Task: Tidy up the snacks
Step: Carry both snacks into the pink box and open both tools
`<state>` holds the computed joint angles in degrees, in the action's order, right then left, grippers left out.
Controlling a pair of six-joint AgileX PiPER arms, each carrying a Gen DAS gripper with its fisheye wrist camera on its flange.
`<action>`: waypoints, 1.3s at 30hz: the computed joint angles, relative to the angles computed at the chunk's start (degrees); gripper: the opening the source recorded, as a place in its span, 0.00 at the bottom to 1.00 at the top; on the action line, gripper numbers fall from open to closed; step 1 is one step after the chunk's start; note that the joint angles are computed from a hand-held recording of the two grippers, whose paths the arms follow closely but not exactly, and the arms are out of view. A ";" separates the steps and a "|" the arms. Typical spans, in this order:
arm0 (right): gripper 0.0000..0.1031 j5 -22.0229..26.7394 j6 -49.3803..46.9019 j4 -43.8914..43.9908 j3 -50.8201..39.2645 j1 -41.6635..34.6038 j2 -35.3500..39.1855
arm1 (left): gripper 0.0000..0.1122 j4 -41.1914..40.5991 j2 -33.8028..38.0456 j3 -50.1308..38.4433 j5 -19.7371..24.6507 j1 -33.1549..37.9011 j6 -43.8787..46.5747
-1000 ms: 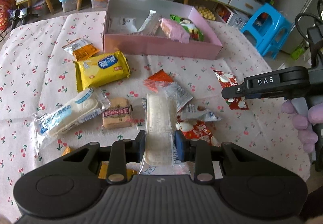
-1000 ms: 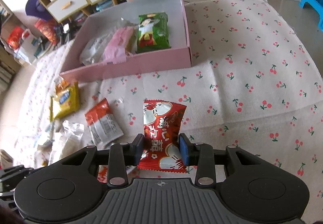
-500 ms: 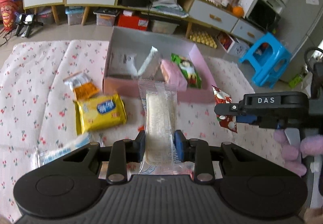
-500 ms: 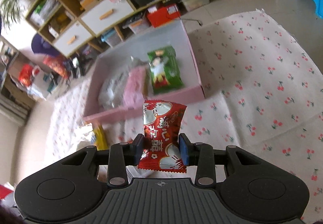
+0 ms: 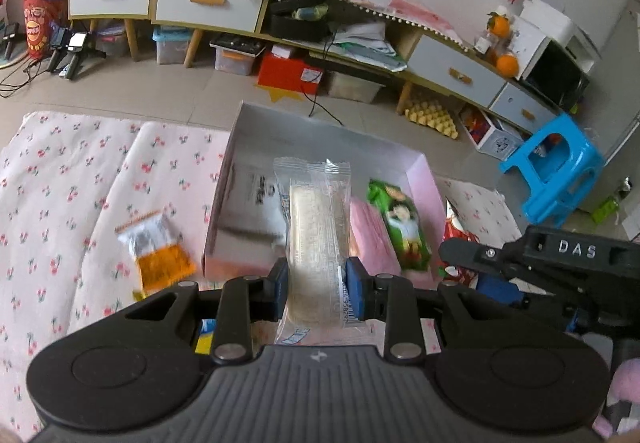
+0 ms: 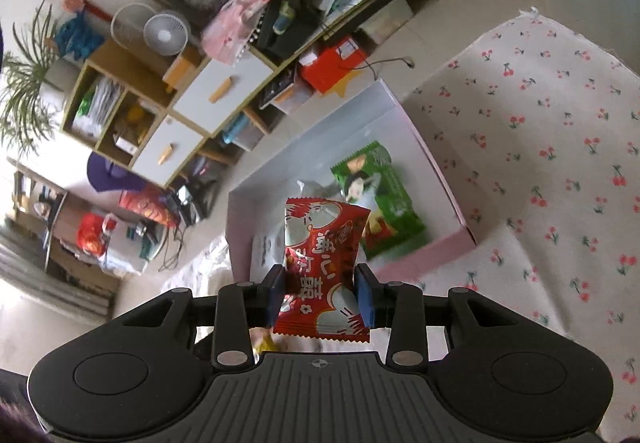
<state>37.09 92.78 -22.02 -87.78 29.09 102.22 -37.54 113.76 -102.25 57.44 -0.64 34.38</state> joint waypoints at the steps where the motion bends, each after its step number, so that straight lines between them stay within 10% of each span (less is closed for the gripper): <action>1: 0.35 0.69 -0.47 0.11 -1.19 -0.41 0.96 | 0.24 0.45 1.05 -1.57 0.35 -0.17 -1.06; 14: 0.36 -13.62 13.29 -13.48 1.31 -4.80 6.07 | 0.24 -1.98 8.93 -10.18 -4.29 -1.42 -0.80; 25: 0.38 -12.92 5.06 -8.85 -2.33 -5.97 10.80 | 0.20 -3.46 12.92 -10.84 -8.34 -2.96 1.66; 39: 0.48 -7.90 0.73 -5.36 -2.84 -5.28 7.71 | 0.48 -3.94 9.22 -9.01 -5.74 -1.69 2.38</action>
<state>29.19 93.50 -27.38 -90.62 23.80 109.93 -41.48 122.98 -111.26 51.70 -2.33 36.76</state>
